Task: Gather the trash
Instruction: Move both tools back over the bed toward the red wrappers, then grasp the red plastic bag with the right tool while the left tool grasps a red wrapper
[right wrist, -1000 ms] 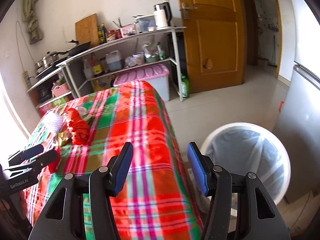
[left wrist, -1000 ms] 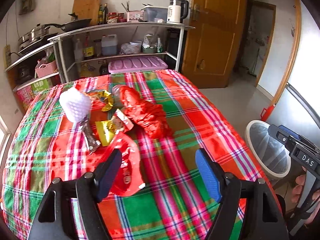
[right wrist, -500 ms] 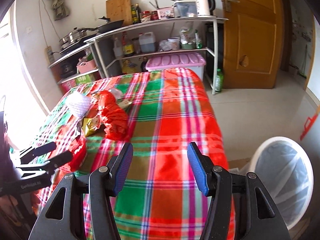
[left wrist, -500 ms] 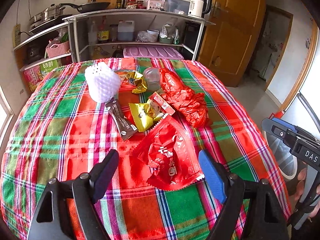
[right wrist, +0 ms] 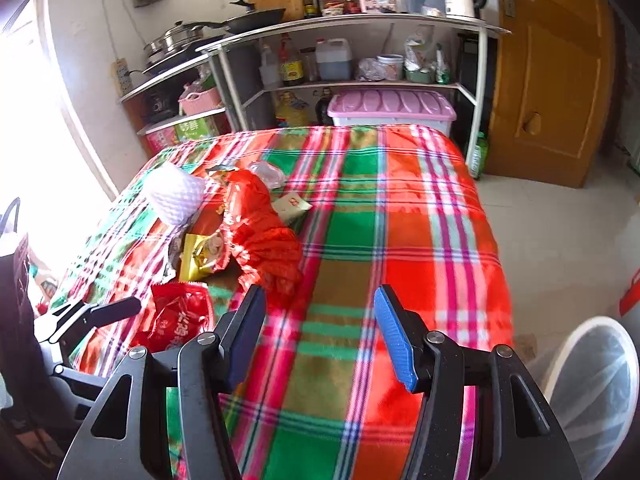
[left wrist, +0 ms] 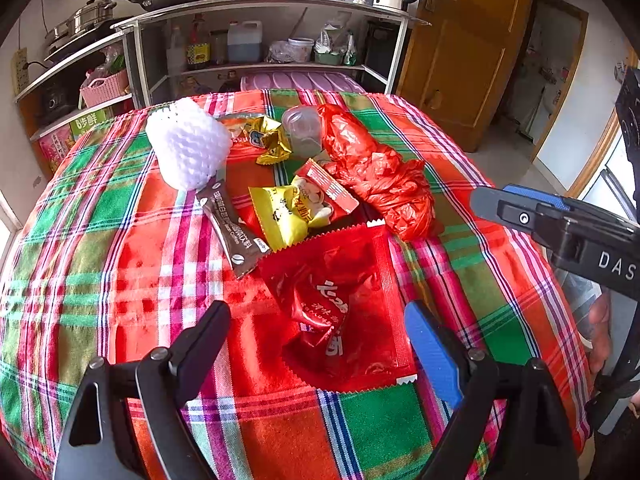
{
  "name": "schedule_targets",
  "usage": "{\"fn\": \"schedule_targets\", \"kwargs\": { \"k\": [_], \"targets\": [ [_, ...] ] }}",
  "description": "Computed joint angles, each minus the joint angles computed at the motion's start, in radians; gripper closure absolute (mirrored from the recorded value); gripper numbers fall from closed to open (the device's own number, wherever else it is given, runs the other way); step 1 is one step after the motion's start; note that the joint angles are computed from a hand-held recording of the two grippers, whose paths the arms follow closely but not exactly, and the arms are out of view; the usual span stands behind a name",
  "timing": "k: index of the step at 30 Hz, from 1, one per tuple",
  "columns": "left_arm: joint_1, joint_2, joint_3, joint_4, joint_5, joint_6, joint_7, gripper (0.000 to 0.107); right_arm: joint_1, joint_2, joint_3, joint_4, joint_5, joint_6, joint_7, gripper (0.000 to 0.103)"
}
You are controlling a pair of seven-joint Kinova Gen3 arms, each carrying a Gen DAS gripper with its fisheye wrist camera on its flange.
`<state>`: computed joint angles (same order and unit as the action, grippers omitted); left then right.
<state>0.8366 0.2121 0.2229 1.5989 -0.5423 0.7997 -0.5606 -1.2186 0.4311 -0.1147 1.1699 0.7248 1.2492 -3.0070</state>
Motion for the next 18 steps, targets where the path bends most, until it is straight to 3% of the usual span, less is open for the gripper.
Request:
{"fn": "schedule_targets", "kwargs": {
  "k": [9, 15, 18],
  "targets": [
    [-0.009, -0.030, -0.003, 0.033, -0.032, 0.006, 0.045, 0.018, 0.063, 0.040, 0.003, -0.031, -0.065, -0.140, 0.142, 0.046],
    [-0.083, -0.020, 0.018, 0.024, 0.074, -0.026, -0.045, 0.018, 0.066, 0.093, 0.036, -0.098, -0.106, -0.129, 0.221, 0.046],
    [-0.065, -0.007, 0.001, 0.011, 0.067, -0.011, -0.043, 0.018, 0.069, 0.110, 0.052, -0.121, -0.122, -0.130, 0.236, 0.046]
  ]
}}
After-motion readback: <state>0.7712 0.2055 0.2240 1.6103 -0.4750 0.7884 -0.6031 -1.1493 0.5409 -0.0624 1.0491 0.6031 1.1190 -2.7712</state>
